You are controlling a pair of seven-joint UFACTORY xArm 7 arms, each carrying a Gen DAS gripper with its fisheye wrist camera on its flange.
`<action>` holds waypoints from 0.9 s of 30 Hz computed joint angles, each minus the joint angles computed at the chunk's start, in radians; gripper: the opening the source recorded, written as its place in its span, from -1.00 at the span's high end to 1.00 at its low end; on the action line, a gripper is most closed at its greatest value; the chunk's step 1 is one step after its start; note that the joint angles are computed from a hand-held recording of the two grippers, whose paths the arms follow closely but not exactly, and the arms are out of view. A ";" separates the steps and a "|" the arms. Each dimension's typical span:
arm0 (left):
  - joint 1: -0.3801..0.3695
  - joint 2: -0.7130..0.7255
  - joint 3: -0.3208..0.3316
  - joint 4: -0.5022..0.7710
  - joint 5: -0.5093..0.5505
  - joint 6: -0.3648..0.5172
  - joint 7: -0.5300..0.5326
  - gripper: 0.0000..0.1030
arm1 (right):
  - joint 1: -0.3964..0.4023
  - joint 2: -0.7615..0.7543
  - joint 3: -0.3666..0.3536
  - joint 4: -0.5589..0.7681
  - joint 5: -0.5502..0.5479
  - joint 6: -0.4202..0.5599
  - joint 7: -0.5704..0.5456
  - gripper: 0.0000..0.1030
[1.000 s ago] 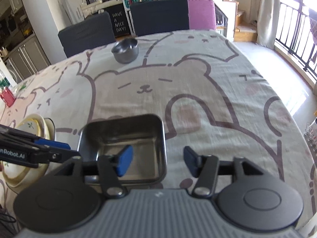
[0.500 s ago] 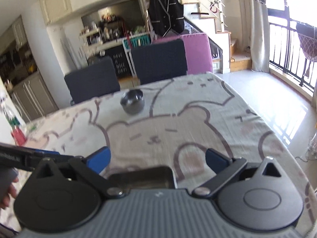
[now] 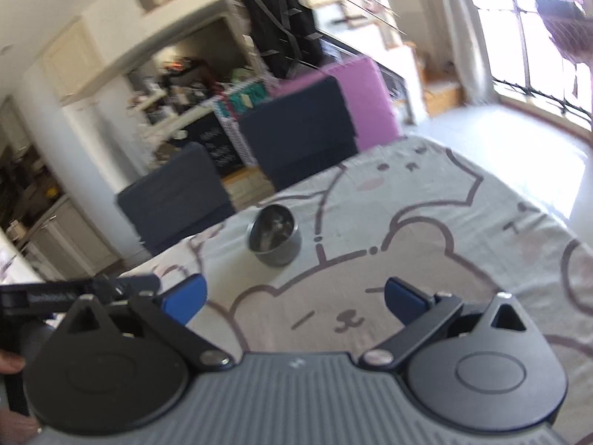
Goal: Organize plates and bowls
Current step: 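Move both open grippers to the small round steel bowl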
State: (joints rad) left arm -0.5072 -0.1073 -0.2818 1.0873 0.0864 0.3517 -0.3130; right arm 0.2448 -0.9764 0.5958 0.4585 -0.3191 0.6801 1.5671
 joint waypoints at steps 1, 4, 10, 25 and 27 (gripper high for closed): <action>0.008 0.035 0.001 0.031 0.022 -0.011 -0.003 -1.00 | -0.039 0.052 0.003 0.017 0.000 -0.025 0.016 -1.00; 0.012 0.157 0.018 0.138 0.044 -0.023 0.004 -1.00 | -0.119 0.193 -0.009 0.039 -0.002 -0.148 0.071 -1.00; -0.051 0.402 0.108 0.362 0.185 0.025 -0.063 -1.00 | -0.274 0.438 -0.007 0.047 -0.067 -0.468 0.181 -0.99; -0.155 0.777 0.199 0.837 0.210 0.259 0.086 -1.00 | -1.036 0.618 0.613 0.234 -0.247 -0.603 0.358 -0.41; -0.171 0.800 0.215 0.861 0.217 0.274 0.092 -1.00 | -1.088 0.609 0.672 0.245 -0.230 -0.589 0.352 -0.38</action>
State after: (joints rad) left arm -0.6781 0.6923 -0.0666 1.9487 0.3038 0.6260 -0.2215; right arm -0.8436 -0.3674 1.2673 0.7040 -0.5490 0.0915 1.9193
